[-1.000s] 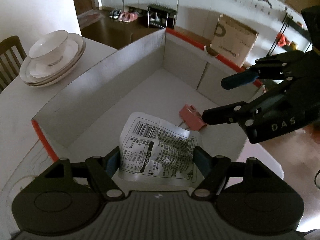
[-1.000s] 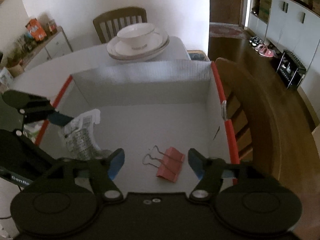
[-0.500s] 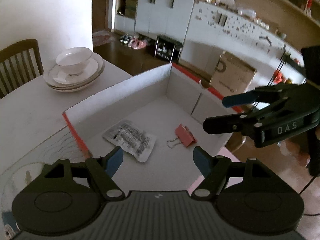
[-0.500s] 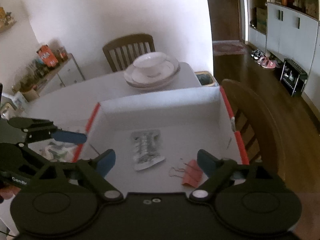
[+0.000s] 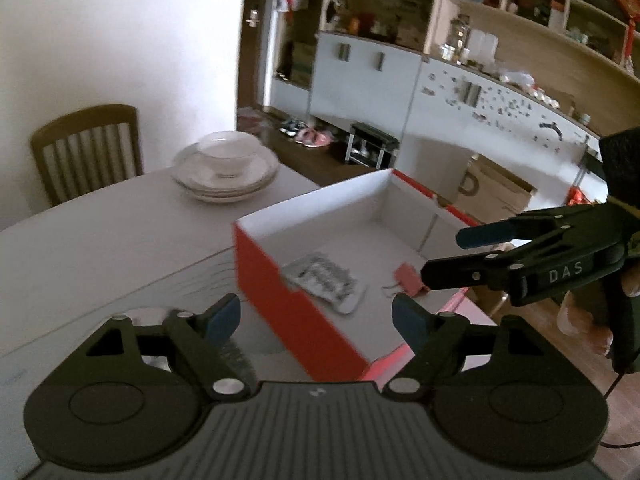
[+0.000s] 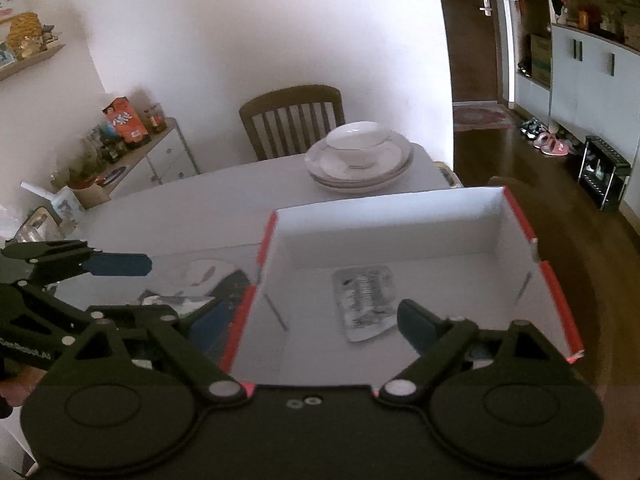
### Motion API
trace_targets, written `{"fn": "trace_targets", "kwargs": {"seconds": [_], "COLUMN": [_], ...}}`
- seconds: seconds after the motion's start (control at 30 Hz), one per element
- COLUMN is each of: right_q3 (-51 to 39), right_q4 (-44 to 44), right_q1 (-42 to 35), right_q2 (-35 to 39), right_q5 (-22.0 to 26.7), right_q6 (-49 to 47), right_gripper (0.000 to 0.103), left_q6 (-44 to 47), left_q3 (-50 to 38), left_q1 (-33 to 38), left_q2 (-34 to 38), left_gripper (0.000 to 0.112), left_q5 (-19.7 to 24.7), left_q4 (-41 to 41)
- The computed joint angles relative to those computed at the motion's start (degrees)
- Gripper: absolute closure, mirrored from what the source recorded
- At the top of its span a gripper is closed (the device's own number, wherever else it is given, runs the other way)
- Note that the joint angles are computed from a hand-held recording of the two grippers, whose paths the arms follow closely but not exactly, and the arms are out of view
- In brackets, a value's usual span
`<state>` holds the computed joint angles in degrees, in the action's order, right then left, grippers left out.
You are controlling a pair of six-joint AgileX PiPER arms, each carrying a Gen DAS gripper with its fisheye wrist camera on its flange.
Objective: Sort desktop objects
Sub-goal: 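Move both tools back over the pile of items on the table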
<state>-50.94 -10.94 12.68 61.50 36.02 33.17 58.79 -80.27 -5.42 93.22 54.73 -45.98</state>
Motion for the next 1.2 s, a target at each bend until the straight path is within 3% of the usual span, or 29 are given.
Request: {"fn": "trace_targets", "kwargs": {"seconds": [0.23,0.5,0.57,0.63,0.83,1.2], "right_q3": [-1.3,-5.0,-5.4,-5.8,-7.4,-12.0], "right_q4": [-15.7,-27.4,-28.7,-29.7,-34.2,-36.4], "right_q1": [12.7,23.8,25.6,26.8,30.9,34.9], "right_q2": [3.1,9.3,10.5,11.6,15.4,22.9], "right_q5": [0.2,3.9,4.3,4.5,5.9,9.2], "right_q6": [19.9,34.4,36.8,39.1,47.2,52.2], "right_gripper": [0.005,0.003,0.003,0.003,0.001,0.001], "left_q6": [6.5,11.9,13.3,14.4,18.3,25.2], "left_q3": [3.5,5.4,6.2,6.7,8.3,9.1], "left_q1": [9.6,19.7,21.8,23.8,29.5,37.2], "left_q2": [-1.9,-0.5,-0.3,0.1,1.2,4.7], "left_gripper": [0.026,0.026,0.023,0.009,0.009,0.009], "left_q5": [1.9,5.3,5.1,5.0,4.9,5.6], "left_q4": [-3.5,-5.0,-5.3,-5.6,-6.2,-6.4]}}
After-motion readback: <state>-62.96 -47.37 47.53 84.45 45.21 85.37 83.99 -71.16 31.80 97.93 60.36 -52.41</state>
